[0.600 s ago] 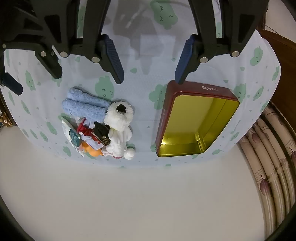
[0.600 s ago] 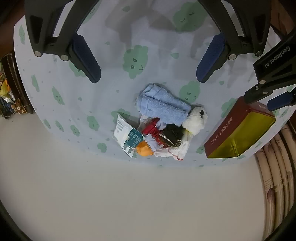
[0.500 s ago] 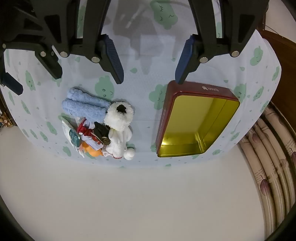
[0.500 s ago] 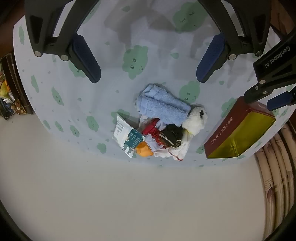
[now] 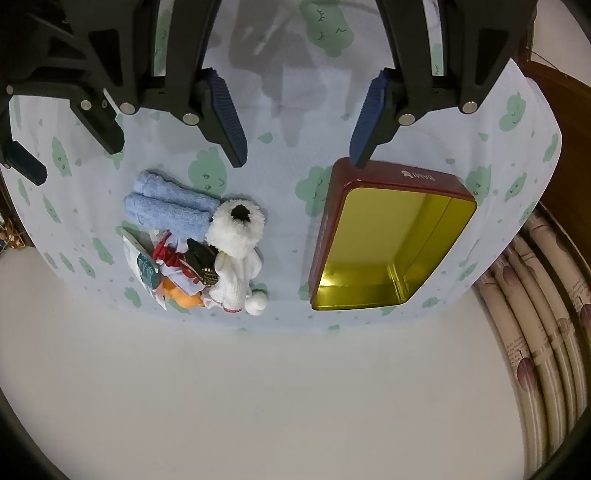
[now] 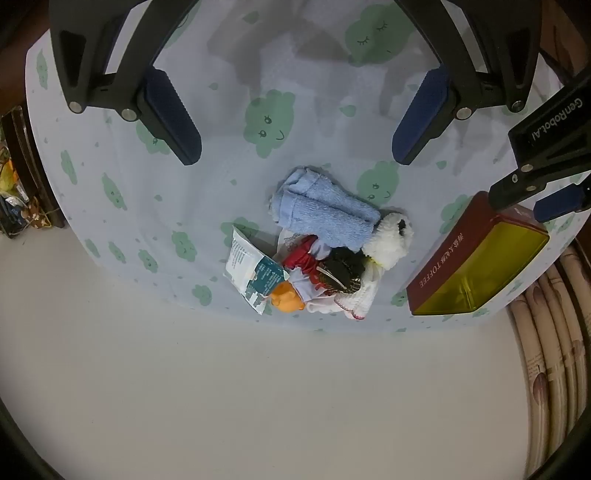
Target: Organize soft objects
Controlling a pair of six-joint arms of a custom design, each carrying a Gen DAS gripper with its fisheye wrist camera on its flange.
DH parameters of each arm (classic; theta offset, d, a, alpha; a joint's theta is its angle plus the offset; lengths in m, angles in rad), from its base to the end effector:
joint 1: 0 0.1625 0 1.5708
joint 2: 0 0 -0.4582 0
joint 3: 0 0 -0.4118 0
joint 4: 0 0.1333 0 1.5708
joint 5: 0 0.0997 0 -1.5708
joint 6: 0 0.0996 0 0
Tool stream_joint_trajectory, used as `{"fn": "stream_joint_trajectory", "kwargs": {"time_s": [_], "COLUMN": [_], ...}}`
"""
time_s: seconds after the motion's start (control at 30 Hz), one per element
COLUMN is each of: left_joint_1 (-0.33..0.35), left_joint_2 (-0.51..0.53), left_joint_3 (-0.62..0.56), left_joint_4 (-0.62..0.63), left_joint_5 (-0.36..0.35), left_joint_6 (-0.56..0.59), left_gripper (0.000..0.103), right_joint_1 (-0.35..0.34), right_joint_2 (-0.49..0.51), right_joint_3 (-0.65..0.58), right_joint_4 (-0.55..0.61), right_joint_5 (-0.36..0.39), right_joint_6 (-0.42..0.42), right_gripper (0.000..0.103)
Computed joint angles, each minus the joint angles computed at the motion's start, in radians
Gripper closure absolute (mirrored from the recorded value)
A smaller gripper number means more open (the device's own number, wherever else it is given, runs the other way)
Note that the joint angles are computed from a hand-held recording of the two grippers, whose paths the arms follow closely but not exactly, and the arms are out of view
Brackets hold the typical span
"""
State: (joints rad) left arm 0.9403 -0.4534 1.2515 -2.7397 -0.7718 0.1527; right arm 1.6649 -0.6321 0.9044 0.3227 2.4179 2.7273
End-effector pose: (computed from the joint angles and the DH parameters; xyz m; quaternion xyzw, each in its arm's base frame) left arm -0.3166 -0.7810 0.0397 0.2793 0.8643 -0.2555 0.3312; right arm 0.1303 -0.7561 0.2029 0.0160 -0.8278 0.3640 0.4265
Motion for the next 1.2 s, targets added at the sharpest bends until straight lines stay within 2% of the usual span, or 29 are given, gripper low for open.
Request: {"fn": "stream_joint_trajectory", "kwargs": {"time_s": [1.2], "left_joint_1": [0.002], "left_joint_2": [0.000], "left_joint_3": [-0.011], "left_joint_4": [0.019], "left_joint_5": [-0.004], "left_joint_6": [-0.001], "left_gripper": [0.044], "right_joint_1": [0.001], "right_joint_2": [0.009], "right_joint_3": [-0.012], "right_joint_4": [0.016], "right_joint_5": [-0.012], "right_joint_6": [0.011], "right_gripper": [0.001]}}
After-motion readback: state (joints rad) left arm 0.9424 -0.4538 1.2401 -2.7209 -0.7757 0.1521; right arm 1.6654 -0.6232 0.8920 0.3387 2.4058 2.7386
